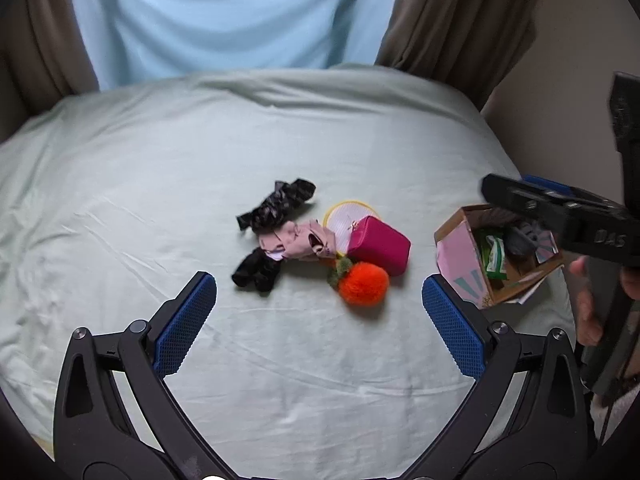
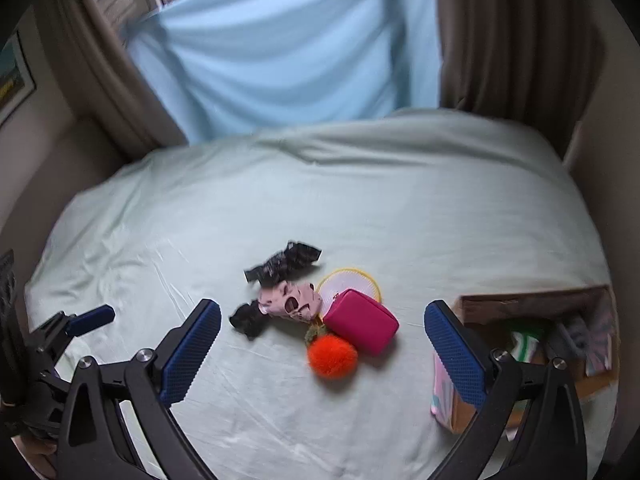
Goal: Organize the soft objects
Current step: 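Grasp orange pompom with left tool while right tool grasps pink zip pouch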
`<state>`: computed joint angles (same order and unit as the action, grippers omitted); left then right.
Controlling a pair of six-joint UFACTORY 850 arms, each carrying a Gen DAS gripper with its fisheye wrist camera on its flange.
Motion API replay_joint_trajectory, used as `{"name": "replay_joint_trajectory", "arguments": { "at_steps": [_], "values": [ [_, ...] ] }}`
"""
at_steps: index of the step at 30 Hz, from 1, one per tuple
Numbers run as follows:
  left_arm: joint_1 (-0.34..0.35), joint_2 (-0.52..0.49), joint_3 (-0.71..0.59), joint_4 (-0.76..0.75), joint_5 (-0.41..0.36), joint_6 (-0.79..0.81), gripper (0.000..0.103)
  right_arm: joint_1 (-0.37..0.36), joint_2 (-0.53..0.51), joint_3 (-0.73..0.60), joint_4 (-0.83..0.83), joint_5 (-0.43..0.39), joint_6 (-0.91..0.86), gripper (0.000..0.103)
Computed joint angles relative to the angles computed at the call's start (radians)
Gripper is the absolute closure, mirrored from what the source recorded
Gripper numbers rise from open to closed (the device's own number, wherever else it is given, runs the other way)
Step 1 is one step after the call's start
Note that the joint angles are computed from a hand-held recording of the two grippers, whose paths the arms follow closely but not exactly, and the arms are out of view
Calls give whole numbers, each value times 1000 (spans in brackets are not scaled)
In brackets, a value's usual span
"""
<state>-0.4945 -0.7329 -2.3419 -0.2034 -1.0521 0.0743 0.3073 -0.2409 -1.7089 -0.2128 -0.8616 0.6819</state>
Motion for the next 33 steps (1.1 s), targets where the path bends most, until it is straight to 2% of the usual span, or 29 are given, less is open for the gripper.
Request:
{"name": "replay_joint_trajectory", "arguments": {
  "at_steps": [5, 9, 15, 19, 25, 27, 29, 30, 31, 33],
  "values": [
    [-19, -40, 51, -26, 49, -44, 1, -59, -76, 11, 130, 39, -220, 1],
    [-45, -84, 72, -39, 93, -83, 1, -103, -141, 14, 235, 39, -404, 2],
    [-94, -137, 129, -36, 210, -89, 1, -156, -244, -10, 384, -26, -604, 2],
    [-113, -188, 111, -28, 227, -78, 1, -168, -291, -14, 399, -55, -646, 2],
    [-128, -288, 6, 6, 191, -63, 2, -180, -348, -36, 417, -111, -644, 2],
    [-128, -337, -61, 11, 148, -65, 8, -185, -357, -35, 442, -113, -653, 4],
    [-130, -420, -192, 25, 52, -79, 31, -191, -370, -41, 475, -123, -667, 12],
    [-132, -478, -289, 45, -13, -97, 36, -190, -376, -47, 463, -128, -661, 13],
    [-135, -511, -344, 63, -43, -109, 40, -189, -381, -52, 456, -130, -659, 16],
    [-137, -529, -376, 72, -50, -104, 44, -193, -385, -57, 453, -134, -658, 19]
  ]
}}
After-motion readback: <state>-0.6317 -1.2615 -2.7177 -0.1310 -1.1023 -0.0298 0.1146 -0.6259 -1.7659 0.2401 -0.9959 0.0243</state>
